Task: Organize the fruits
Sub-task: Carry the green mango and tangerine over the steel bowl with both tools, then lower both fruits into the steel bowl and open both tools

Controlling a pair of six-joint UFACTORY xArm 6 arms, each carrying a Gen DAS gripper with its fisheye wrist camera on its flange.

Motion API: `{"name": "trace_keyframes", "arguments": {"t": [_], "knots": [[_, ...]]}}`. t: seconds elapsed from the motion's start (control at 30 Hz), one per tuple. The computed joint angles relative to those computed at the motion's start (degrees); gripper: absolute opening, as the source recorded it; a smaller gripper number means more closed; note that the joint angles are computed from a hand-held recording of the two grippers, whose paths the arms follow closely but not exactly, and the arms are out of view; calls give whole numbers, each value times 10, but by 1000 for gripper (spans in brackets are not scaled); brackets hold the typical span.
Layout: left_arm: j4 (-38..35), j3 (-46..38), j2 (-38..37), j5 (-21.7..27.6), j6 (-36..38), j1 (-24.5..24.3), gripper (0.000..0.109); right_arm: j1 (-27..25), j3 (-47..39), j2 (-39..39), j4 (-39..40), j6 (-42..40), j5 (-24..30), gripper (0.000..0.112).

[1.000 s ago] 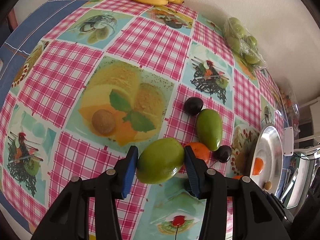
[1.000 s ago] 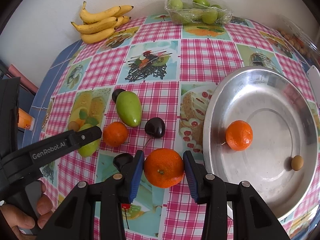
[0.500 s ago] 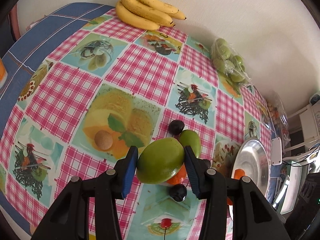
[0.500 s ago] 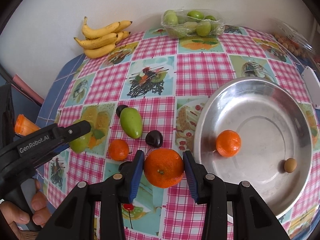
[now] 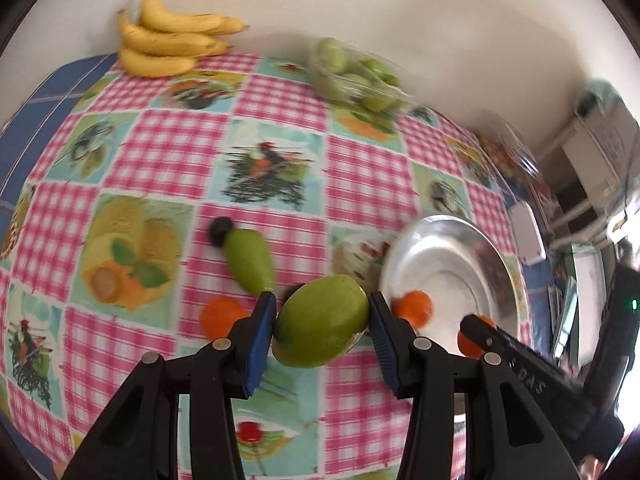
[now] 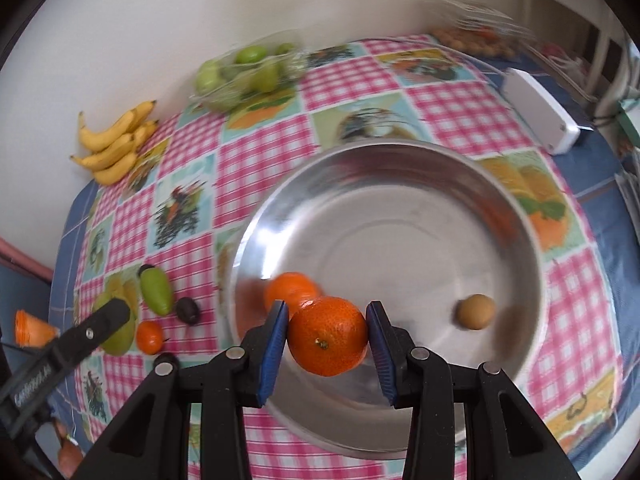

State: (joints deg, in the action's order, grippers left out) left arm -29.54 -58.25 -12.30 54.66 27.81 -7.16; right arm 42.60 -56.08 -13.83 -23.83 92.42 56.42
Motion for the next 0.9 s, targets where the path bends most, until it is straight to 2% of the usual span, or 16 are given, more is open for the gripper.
{"name": "trace_keyframes", "arguments": {"t": [0.2, 0.37, 0.6, 0.77, 0.9], "knots": [[-3, 33, -36, 4, 31, -60, 48, -3, 64, -76, -6, 39, 30, 43], [10, 62, -58, -17, 43, -103, 48, -3, 89, -111, -5, 51, 51, 43], [41, 86, -68, -45, 47, -139, 48, -9, 97, -103, 16, 29, 22, 43], [45, 84, -61, -31, 45, -142, 48, -9, 91, -88, 31, 14, 15, 43], [62, 90, -59, -42, 37, -148, 48, -15, 96, -77, 53, -3, -3, 43]]}}
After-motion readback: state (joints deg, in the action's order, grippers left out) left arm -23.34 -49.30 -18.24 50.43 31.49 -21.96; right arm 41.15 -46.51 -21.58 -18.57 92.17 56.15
